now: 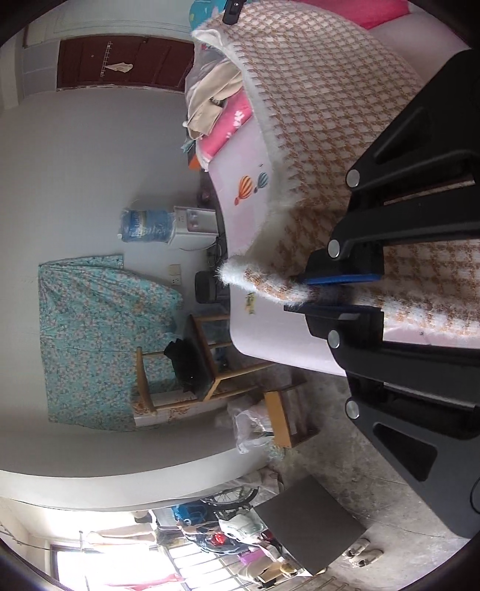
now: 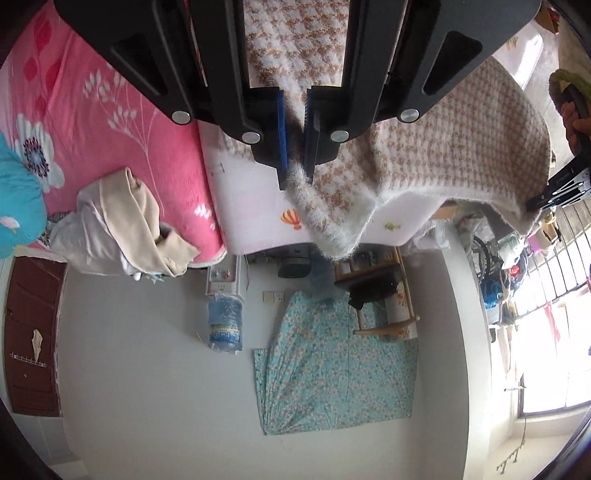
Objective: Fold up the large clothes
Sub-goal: 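Grasp the coat edge with both tools and lift it up, then fold the lifted coat edge over onto the coat with both tools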
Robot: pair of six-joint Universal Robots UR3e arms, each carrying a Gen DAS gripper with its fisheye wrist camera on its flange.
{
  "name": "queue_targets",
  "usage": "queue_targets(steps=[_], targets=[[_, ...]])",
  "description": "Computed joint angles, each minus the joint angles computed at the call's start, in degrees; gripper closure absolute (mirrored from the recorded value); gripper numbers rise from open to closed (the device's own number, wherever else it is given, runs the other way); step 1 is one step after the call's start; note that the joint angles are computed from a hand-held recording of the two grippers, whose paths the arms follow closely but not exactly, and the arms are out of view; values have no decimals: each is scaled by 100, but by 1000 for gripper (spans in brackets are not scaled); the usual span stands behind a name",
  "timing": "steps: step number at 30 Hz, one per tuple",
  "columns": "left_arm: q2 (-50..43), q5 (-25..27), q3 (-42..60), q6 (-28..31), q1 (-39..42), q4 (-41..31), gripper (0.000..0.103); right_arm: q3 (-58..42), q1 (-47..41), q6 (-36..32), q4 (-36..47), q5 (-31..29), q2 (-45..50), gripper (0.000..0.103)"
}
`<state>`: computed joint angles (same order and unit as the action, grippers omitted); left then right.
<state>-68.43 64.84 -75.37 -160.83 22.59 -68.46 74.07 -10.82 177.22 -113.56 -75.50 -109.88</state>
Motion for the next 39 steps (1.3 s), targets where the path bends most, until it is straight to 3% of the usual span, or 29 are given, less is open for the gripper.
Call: queue_targets(steps=[3, 6, 9, 10, 14, 17, 20, 22, 24, 25, 26, 27, 29, 32, 35, 39], targets=[[-1744, 661, 1309, -457, -853, 271, 95, -670, 30, 170, -265, -31, 1280, 96], [-3361, 1076, 2699, -635, -1347, -265, 90, -1194, 8, 243, 2, 31, 2439, 95], [-4585, 1778, 3728, -736, -1657, -1021, 75, -1594, 199, 147, 481, -573, 3310, 70], [-4802, 1877, 3910, -775, -1661, -1235, 75, -1542, 226, 137, 502, -719, 3378, 65], [-4267, 979, 3071, -825, -1196, -843, 70, -857, 112, 44, -34, -227, 2938, 63], [-4393, 369, 3328, -718, -1143, -1198, 63, -1442, 337, -2, 124, -7, 3370, 58], [-5210, 379, 4338, -850, -1365, -1944, 53, -2430, 389, 122, 823, 386, 4264, 53], [-5500, 718, 4377, -1157, -1414, -2064, 52, -2598, 180, 480, 1151, 597, 4645, 53], [-5165, 371, 3640, -1384, -1092, -1697, 54, -2042, -179, 756, 924, 972, 4435, 66], [-5016, 508, 3484, -1497, -1028, -1629, 55, -1813, -295, 923, 836, 969, 4244, 73], [-4889, 744, 3407, -1546, -995, -1608, 54, -1601, -359, 1035, 703, 879, 4022, 73], [-4665, 735, 3165, -1444, -879, -1532, 54, -1531, -337, 1077, 672, 609, 3826, 72], [-4229, 779, 2835, -1281, -661, -1492, 54, -1476, -90, 1056, 625, -254, 3463, 60], [-3373, 459, 2228, -791, -356, -1403, 54, -948, -95, 762, 655, 25, 2641, 57], [-2378, -179, 1549, -53, -172, -1672, 52, -414, 245, 372, 960, 356, 1808, 50], [-1220, -615, 415, 678, -415, -1976, 46, 212, 1441, 247, 922, -76, 1277, 48]])
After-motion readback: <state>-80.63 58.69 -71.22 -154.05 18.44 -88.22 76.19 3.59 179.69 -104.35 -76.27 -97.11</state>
